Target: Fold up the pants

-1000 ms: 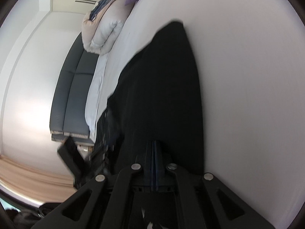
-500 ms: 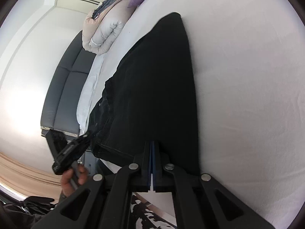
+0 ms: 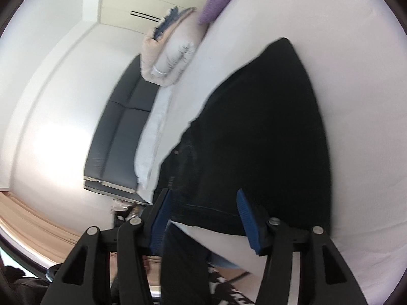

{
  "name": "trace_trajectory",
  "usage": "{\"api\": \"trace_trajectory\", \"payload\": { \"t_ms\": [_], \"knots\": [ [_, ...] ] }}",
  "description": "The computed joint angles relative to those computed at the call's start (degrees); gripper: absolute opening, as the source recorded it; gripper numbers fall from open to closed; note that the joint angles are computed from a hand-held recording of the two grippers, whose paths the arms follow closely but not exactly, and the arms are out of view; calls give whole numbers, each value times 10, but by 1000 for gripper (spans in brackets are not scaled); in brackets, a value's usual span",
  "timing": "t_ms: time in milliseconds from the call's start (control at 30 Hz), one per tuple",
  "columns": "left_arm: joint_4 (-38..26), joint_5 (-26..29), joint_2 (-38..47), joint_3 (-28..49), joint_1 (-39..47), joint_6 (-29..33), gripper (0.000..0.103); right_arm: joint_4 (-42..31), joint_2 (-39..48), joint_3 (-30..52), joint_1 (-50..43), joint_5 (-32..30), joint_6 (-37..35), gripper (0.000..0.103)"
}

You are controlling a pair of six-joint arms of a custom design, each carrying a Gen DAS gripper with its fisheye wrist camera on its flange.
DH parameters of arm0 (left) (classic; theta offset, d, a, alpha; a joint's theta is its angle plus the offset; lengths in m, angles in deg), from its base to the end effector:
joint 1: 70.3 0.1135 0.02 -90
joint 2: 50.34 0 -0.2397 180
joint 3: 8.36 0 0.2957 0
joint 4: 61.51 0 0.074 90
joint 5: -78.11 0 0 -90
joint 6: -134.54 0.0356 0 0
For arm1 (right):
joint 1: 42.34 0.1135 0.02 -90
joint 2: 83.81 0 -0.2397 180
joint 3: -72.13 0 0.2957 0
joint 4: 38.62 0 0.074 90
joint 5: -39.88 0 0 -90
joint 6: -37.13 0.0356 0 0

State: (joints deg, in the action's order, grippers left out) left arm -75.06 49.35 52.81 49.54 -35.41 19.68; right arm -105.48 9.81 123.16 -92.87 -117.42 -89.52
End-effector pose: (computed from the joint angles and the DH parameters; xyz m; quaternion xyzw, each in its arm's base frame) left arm 0.2885 0.1631 0.0590 -0.2941 0.7869 -0.4685 0.2734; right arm 0.1675 -0.1517 0.0699 0.1921 0.8032 0.4925 0.2747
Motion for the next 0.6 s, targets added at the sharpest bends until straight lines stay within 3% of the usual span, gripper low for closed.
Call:
{"api": "trace_trajectory", "payload": {
  "t_ms": [167, 300, 467, 600],
  "knots": [
    [80, 1, 57, 11, -18, -50, 97, -15, -23, 3, 9, -16, 1, 56],
    [137, 8, 103, 33, -28, -110, 97, 26, -50, -10, 24, -24, 57, 51],
    [127, 18, 125, 45, -20, -100, 97, 46, -68, -15, 45, -31, 89, 45],
    [164, 34, 147, 54, -18, -153, 96, 92, -97, -22, 76, -34, 149, 41]
  ]
}}
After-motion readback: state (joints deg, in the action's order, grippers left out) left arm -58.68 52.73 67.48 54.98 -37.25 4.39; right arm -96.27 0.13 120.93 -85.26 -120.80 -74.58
